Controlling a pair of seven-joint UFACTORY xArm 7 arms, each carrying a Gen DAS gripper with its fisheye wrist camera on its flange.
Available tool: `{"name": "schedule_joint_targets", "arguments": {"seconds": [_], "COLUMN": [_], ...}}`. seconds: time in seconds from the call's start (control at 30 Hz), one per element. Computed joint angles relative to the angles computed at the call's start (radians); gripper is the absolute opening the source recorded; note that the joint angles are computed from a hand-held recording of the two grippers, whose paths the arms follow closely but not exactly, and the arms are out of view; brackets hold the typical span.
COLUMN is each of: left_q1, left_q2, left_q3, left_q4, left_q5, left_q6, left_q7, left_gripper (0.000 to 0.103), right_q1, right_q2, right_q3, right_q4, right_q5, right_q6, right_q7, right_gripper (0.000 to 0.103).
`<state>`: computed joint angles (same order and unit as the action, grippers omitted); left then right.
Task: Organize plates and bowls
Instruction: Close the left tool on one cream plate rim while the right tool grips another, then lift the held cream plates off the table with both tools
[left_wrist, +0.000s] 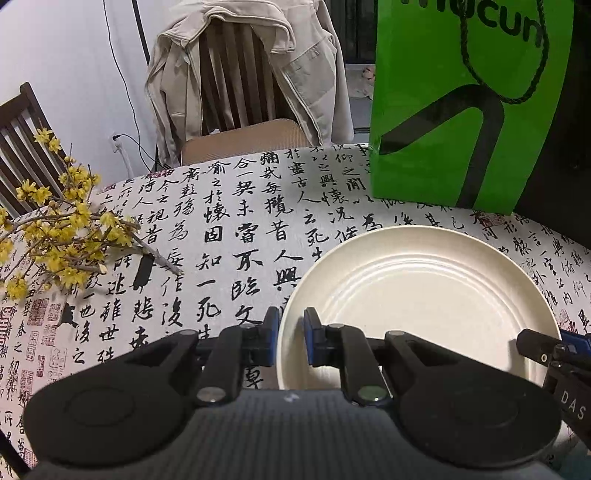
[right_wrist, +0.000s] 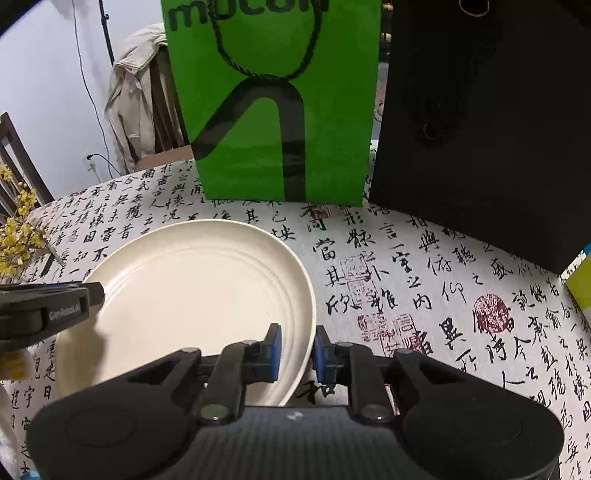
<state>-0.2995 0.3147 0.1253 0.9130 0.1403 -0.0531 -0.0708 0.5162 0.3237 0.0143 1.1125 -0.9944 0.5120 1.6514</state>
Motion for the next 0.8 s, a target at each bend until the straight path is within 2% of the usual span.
{"name": "schedule_joint_targets", "arguments": {"seconds": [0.1, 0.2, 0.33, 0.37, 0.53, 0.7, 0.8], "left_q1": [-0.006, 0.046, 0.002, 0.008, 0.138, 0.156, 0.222], "left_q2": [-0.001, -0.008, -0.020, -0.023, -0.041, -0.062, -0.075], "left_q3": [0.007, -0.049, -0.006, -0.012, -0.144, -0.162, -0.227], "left_q4": [-0.002, -0.010, -0.031, -0.033, -0.040, -0.054, -0.063], "left_q5": [-0.001, -0.019, -0.028, -0.033, -0.059, -0.079, -0.086], "left_q6": [-0.004, -0.012, -0.049, -0.051, -0.058, -0.077, -0.086], "left_q7": [-0.003, 0.013, 0.013, 0.018, 0.067, 0.086, 0.096], "left_gripper": [0.015, 0.015, 0.015, 0.015, 0.015, 0.015, 0.014], "right_q1": [0.009, 0.015, 0.017, 0.015, 0.011, 0.013, 0.012], "right_q2": [-0.006, -0.006, -0.011, -0.013, -0.028, -0.044, -0.055], "right_q3": [-0.003, 0.000, 0.005, 0.007, 0.019, 0.032, 0.042], "right_q4": [-0.001, 0.006, 0.007, 0.006, 0.002, 0.006, 0.005], "right_q5": [-0.027, -0.047, -0.087, -0.092, -0.118, -0.149, -0.166], "right_q6": [0.008, 0.037, 0.052, 0.052, 0.070, 0.103, 0.117], "right_q7": [0.014, 0.026, 0.059, 0.063, 0.083, 0.102, 0.113], "right_gripper": [0.017, 0.017, 0.017, 0.017, 0.017, 0.017, 0.017]}}
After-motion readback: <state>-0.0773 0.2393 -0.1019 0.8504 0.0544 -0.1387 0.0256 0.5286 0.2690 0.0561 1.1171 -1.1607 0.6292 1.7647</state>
